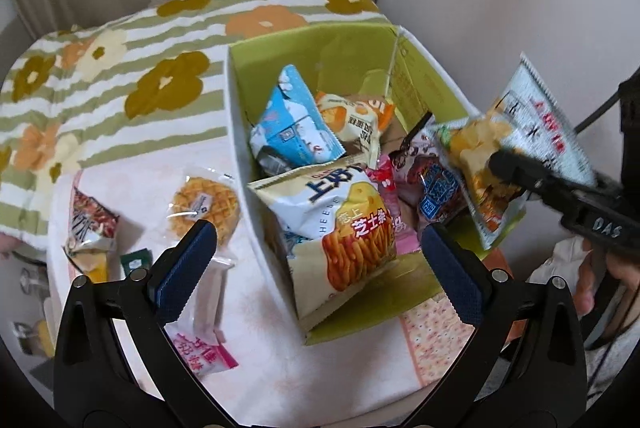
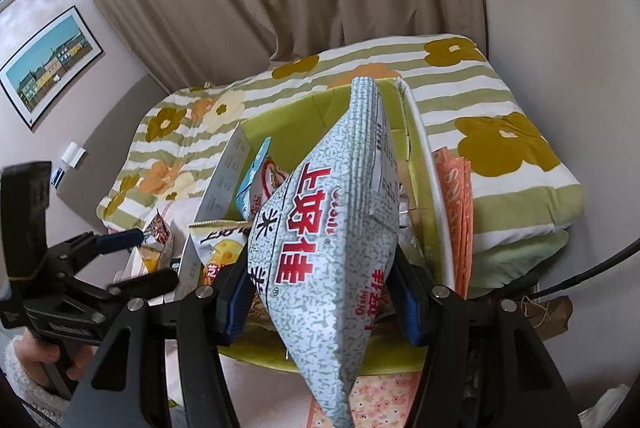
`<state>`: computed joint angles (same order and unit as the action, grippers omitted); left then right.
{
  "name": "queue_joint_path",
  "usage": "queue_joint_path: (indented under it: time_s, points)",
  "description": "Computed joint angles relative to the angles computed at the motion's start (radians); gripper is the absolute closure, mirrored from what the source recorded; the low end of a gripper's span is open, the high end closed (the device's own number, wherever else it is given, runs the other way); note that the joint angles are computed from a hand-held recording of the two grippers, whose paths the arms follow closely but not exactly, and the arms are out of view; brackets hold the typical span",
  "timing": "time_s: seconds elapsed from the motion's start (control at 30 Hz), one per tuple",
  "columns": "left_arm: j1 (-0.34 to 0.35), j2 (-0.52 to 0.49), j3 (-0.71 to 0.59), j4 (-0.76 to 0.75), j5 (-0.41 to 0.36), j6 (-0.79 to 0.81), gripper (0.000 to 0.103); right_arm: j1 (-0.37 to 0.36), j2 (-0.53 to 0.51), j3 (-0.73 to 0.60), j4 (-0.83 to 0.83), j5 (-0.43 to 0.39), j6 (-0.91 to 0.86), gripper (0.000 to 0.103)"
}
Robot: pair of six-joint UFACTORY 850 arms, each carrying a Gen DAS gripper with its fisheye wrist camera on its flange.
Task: Organize snacks
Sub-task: 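Drop the Oishi bag into the box with left tool while right tool drops rice-cracker bag, then grasp the gold Pillow bag with left tool while right tool grasps pink strawberry bag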
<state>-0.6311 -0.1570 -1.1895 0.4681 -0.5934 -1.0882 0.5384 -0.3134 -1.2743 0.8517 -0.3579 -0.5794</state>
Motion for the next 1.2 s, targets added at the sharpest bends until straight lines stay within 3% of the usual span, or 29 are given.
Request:
queue_joint_path:
  time_s: [0.13, 0.23, 0.27, 0.33, 0.43, 0.57, 0.8, 1.2]
  points:
    - [-0.003, 0.033, 0.031, 0.031, -0.001, -0.048, 0.001, 0.006, -0.008, -0.005, 0.074, -0.017, -0.088, 0.046]
    - [-0.005, 0.050, 0.050, 0.051, 0.000, -0.080, 0.001, 0.024, -0.007, 0.000, 0.053, 0.023, -0.075, 0.030]
    - [-0.006, 0.055, 0.055, 0.056, 0.000, -0.087, 0.001, 0.029, -0.004, 0.006, 0.057, 0.047, -0.079, 0.019]
    - [-0.008, 0.066, 0.068, 0.070, -0.006, -0.106, 0.001, 0.034, 0.011, 0.026, 0.121, 0.091, -0.142, 0.010]
    - [-0.010, 0.075, 0.081, 0.074, -0.017, -0.124, 0.001, 0.031, 0.031, 0.053, 0.255, 0.135, -0.265, 0.010]
    - [-0.006, 0.079, 0.093, 0.048, -0.009, -0.124, 0.001, 0.017, 0.051, 0.075, 0.290, 0.131, -0.297, 0.010]
    - [-0.035, 0.091, 0.107, 0.079, -0.044, -0.197, 0.001, 0.012, 0.053, 0.075, 0.280, 0.069, -0.302, 0.010]
    - [-0.093, 0.248, 0.254, 0.199, -0.159, -0.440, 0.001, 0.067, 0.073, 0.080, 0.378, 0.043, -0.447, 0.010]
